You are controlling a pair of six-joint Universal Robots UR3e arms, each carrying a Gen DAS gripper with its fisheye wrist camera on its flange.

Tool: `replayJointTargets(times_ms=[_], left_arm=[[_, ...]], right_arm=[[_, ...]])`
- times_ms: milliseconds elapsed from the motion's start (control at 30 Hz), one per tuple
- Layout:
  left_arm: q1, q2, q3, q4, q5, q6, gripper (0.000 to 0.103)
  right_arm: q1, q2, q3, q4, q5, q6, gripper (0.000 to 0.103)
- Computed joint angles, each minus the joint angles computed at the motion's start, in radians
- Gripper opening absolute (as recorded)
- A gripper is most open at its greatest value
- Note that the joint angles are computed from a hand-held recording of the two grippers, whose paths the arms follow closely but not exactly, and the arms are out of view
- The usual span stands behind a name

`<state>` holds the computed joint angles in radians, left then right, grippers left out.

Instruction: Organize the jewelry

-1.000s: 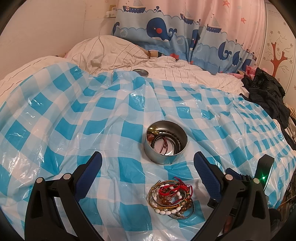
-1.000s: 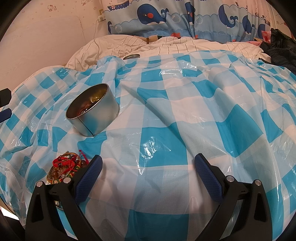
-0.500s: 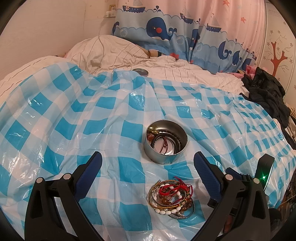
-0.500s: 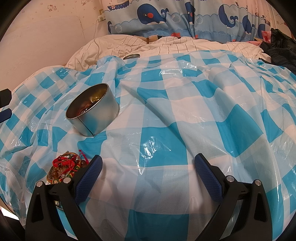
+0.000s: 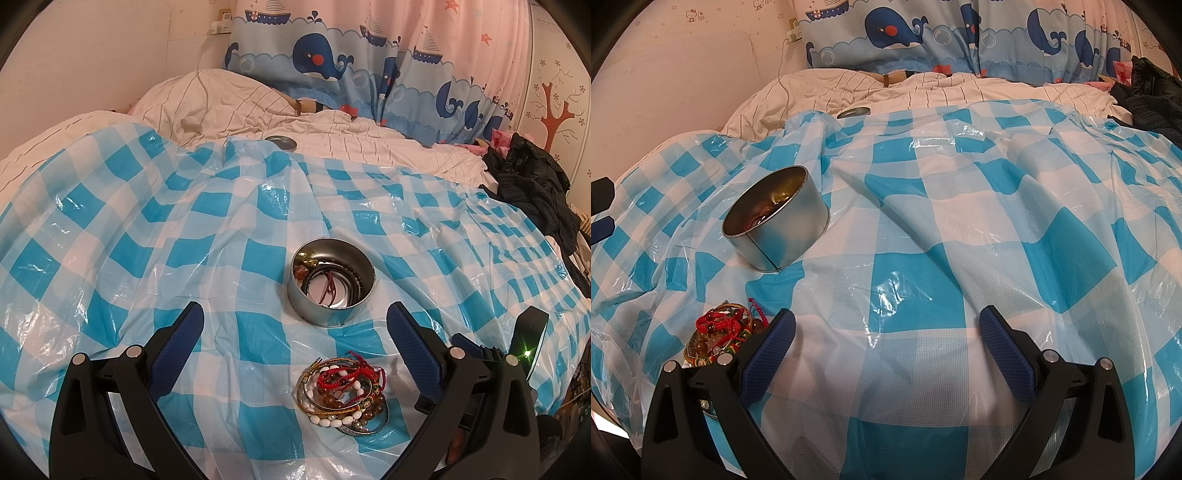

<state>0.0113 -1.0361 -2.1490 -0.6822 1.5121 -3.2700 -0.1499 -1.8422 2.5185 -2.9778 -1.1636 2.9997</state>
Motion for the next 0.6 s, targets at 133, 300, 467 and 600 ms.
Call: replayJointTargets(times_ms=[133,300,467,600], left_arm=[[-0.003,-0.004,0.003,0.002,0.002,-0.002,0.095],[-0.006,-0.009,0.005,0.005,0.004,-0.004,0.095],[-0.009,-0.013,0.007,0.006,0.007,-0.006,0.095],[-0.011,-0.016,0.008,0.008,0.009,-0.007,0.095]], right_arm=[[0.001,0.001,0.0,-0.001,0.0,0.0,0.095],[0.001,0.001,-0.001,0.0,-0.001,0.001,0.095],[0.001,0.001,-0.001,0.0,-0.001,0.001,0.095],[0.001,0.0,-0.001,0.001,-0.001,0.001,0.095]])
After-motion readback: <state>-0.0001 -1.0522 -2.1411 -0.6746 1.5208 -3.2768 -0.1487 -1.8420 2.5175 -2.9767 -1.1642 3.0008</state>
